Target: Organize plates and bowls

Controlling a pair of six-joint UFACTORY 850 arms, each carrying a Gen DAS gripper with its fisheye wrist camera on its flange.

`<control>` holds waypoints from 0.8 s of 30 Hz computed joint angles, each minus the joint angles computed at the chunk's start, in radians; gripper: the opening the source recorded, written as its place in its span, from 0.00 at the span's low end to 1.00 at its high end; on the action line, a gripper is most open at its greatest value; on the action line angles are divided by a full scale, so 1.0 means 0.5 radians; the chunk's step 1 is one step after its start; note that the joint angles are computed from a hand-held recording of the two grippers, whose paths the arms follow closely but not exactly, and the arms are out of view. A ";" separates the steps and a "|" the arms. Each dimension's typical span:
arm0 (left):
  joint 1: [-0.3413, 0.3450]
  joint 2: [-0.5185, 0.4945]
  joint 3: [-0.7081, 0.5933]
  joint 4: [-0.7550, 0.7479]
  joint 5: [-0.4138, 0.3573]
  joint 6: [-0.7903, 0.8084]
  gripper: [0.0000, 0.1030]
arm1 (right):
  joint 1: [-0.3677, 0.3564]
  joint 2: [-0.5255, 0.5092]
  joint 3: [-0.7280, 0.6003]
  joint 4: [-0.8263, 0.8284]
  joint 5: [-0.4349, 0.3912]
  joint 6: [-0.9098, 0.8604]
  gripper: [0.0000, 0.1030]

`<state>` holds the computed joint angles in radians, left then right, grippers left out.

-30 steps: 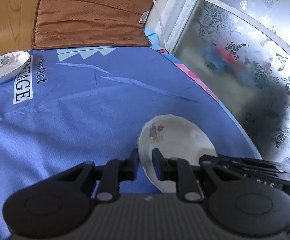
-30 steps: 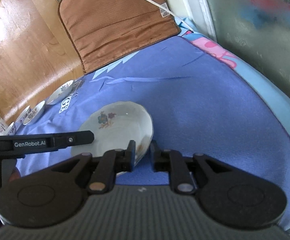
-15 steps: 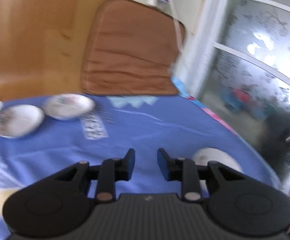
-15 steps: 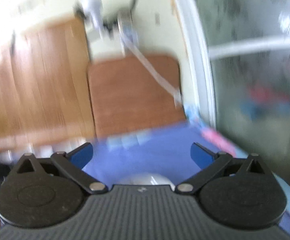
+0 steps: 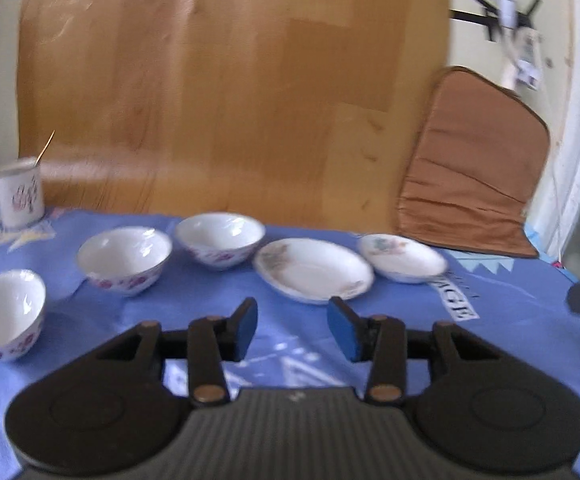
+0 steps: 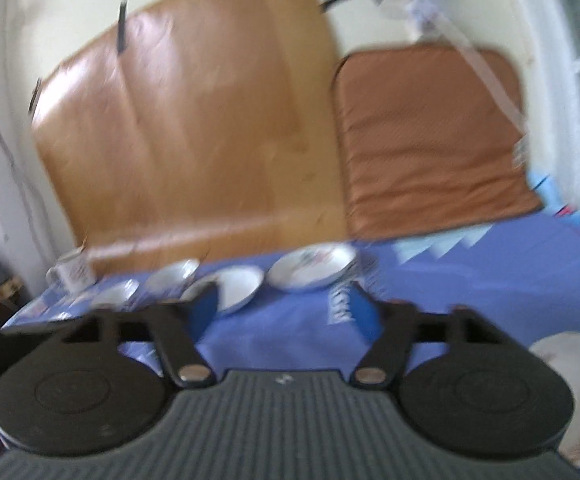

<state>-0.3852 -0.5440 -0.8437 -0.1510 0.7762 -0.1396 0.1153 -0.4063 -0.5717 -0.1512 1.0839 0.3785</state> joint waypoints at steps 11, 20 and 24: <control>0.210 -0.186 -0.056 0.430 0.101 -0.530 0.21 | 0.032 -0.218 -0.515 -0.573 -0.587 0.716 0.12; 0.275 -0.215 -0.064 0.598 0.161 -0.728 0.21 | 0.002 -0.520 -0.991 -1.038 -0.938 1.562 0.15; 0.278 -0.221 -0.072 0.599 0.153 -0.732 0.21 | 0.018 -0.544 -1.034 -1.026 -0.988 1.604 0.15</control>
